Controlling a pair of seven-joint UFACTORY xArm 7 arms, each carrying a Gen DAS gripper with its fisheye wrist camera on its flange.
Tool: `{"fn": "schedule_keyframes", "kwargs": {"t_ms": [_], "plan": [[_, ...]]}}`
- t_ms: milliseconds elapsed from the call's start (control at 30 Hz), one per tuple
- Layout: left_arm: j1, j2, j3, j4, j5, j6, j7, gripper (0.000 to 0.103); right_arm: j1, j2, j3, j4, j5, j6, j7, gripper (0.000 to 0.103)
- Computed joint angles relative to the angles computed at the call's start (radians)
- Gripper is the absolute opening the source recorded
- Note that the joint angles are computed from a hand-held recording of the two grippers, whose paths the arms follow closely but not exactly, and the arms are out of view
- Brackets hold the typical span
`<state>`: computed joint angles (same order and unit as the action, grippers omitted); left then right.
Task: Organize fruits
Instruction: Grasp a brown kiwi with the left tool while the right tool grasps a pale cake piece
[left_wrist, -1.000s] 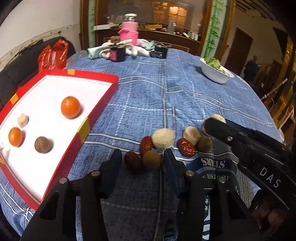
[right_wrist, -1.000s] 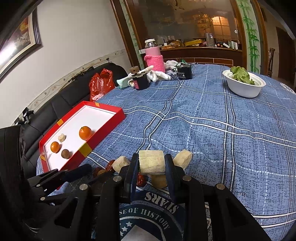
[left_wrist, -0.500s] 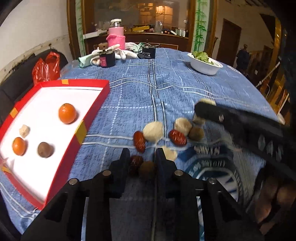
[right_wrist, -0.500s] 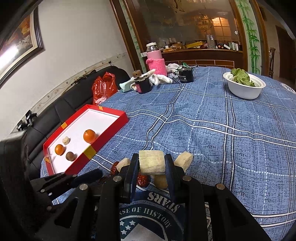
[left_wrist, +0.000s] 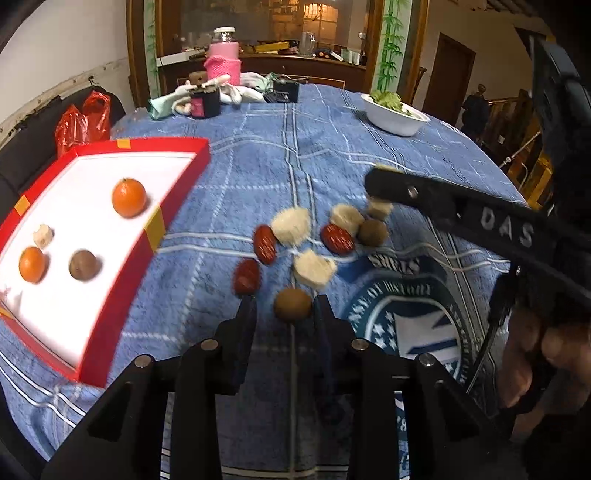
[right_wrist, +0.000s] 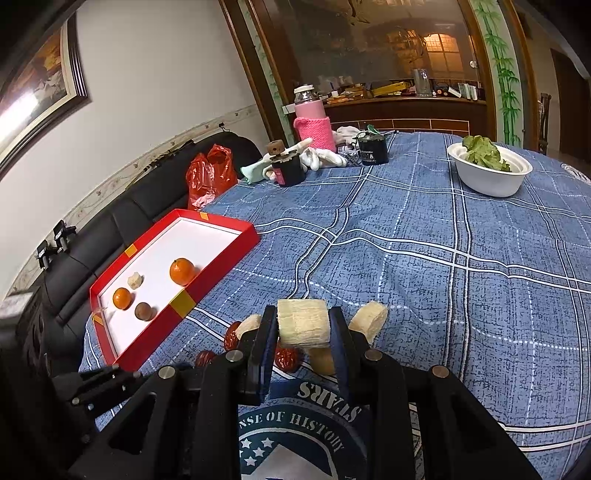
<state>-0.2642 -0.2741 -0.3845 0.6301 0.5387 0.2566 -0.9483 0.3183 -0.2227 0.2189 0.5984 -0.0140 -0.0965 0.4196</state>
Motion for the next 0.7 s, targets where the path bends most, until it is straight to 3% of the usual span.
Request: {"fn": "schedule_keyframes", "kwargs": {"t_ms": [300,367,533,700], "plan": [[0.045,0.017,-0.041,0.026,0.111,-0.002,-0.103,0.029,0.012,-0.003,-0.011,-0.005,0.002,-0.007,-0.005,0.028],[0.044,0.022,-0.045,0.036,0.142,0.017,-0.119,0.020,0.007,-0.004,-0.005,-0.006,0.001,-0.008,-0.005,0.028],[0.031,-0.015,-0.026,0.010,0.164,-0.003,-0.139,0.019,0.022,-0.007,-0.016,-0.004,0.004,-0.004,-0.011,0.028],[0.070,-0.112,-0.041,-0.040,0.154,-0.020,-0.169,0.019,-0.039,-0.010,0.044,-0.001,-0.014,0.008,0.009,0.028]]}}
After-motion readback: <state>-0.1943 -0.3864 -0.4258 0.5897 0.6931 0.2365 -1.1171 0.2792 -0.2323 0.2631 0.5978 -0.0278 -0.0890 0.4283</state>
